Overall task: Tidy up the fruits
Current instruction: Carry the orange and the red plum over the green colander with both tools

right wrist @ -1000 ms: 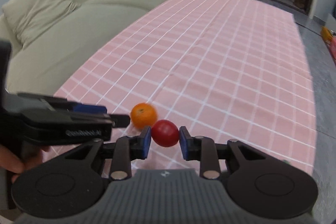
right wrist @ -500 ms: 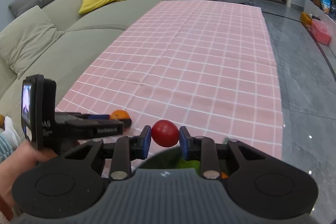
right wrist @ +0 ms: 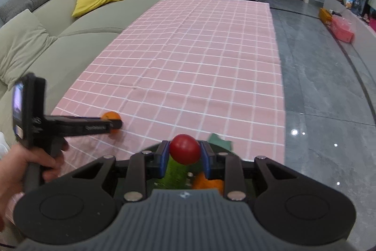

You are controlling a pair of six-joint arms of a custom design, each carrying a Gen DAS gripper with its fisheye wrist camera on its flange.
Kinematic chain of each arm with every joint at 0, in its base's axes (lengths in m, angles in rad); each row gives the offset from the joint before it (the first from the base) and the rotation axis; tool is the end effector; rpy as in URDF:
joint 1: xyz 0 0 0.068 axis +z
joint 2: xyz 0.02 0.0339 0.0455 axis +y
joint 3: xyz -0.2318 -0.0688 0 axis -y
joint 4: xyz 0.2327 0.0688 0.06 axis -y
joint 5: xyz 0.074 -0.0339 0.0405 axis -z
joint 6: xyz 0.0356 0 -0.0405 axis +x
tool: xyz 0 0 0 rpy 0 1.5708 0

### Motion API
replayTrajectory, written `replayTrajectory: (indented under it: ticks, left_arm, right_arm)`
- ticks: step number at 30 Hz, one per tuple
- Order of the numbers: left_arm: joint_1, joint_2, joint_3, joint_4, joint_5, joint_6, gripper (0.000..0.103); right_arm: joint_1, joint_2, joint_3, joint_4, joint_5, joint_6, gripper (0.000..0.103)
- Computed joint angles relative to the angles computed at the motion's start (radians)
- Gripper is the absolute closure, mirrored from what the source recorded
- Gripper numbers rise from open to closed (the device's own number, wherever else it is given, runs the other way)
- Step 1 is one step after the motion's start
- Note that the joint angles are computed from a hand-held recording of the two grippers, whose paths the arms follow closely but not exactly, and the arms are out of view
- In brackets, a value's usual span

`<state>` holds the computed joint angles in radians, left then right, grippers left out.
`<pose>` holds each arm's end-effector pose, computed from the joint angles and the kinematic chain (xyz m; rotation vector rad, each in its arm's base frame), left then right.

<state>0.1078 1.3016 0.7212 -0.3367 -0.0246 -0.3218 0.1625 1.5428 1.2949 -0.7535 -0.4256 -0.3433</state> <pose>0.2509 0.0280 0.1725 -0.5406 2.4291 -0.0597 0.3047 0.0649 0.2566 -0.7787 2.3814 0.4720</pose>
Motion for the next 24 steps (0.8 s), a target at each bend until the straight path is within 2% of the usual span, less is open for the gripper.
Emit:
replayTrajectory:
  ticks: [11, 17, 24]
  left_arm:
    - [-0.102, -0.146, 0.104, -0.201, 0.123, -0.025, 0.056]
    - [-0.171, -0.158, 0.146, -0.288, 0.123, -0.019, 0.056]
    - [-0.262, -0.141, 0.168, -0.324, 0.083, -0.045, 0.056]
  right_arm:
    - [-0.085, -0.044, -0.103, -0.041, 0.046, -0.128, 0.078]
    - [-0.068, -0.045, -0.159, -0.008, 0.103, -0.178, 0.078]
    - [-0.035, -0.023, -0.188, 0.051, 0.166, -0.199, 0.078]
